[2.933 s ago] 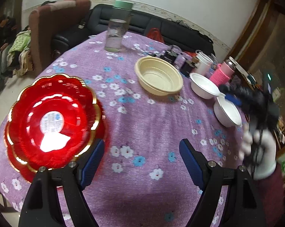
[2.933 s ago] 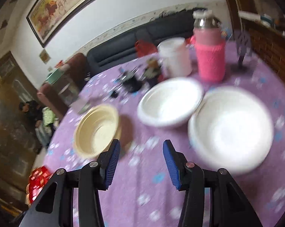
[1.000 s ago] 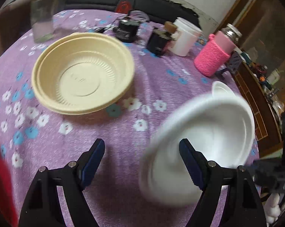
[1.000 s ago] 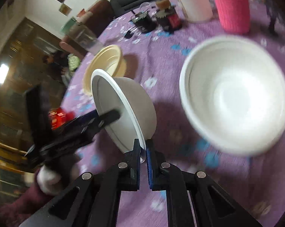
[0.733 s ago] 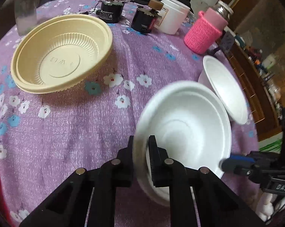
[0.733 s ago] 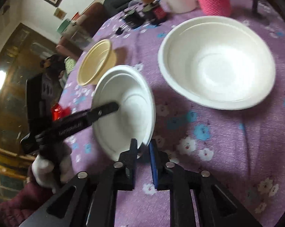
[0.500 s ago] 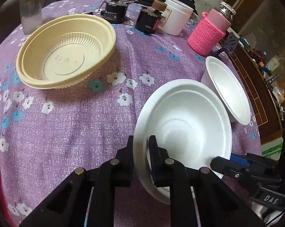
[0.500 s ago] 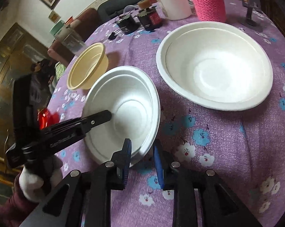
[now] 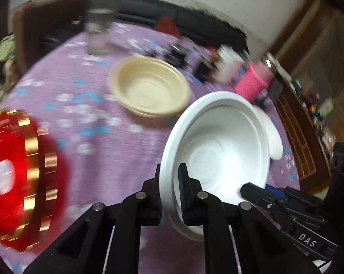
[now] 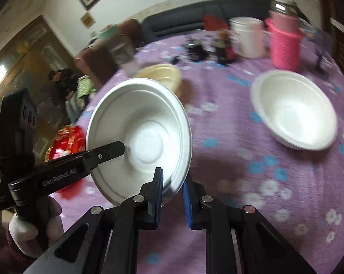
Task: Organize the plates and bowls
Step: 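Carry the white bowl with both grippers onto the red plate stack and open them, then move the right gripper to the next white paper bowl and grip its rim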
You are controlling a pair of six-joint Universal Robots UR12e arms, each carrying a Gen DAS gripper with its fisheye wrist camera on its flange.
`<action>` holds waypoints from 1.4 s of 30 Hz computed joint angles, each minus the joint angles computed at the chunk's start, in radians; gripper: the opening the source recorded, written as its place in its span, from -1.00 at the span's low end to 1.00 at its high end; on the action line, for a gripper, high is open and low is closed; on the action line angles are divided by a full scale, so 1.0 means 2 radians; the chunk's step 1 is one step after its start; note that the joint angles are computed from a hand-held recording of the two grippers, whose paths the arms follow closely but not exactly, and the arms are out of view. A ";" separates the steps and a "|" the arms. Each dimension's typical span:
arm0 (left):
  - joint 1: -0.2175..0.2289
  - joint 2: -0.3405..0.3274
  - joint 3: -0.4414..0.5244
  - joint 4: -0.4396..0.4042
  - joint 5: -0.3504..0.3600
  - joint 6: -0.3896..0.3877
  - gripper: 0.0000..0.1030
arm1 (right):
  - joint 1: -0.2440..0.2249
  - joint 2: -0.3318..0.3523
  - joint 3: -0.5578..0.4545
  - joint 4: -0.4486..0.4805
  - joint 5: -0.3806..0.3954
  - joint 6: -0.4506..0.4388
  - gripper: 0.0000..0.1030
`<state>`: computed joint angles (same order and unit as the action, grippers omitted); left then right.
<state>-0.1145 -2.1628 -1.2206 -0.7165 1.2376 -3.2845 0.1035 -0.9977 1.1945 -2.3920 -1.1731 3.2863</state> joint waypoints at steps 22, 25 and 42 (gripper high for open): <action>0.097 0.055 -0.103 0.056 0.049 -0.119 -0.78 | 0.099 0.145 -0.266 0.199 0.008 -0.088 -0.63; 0.099 0.051 -0.101 0.052 0.050 -0.122 -0.76 | 0.101 0.155 -0.282 0.204 -0.001 -0.087 -0.63; 0.096 0.077 -0.132 0.141 0.056 -0.131 0.36 | 0.101 0.115 -0.187 0.035 -0.014 -0.056 -0.13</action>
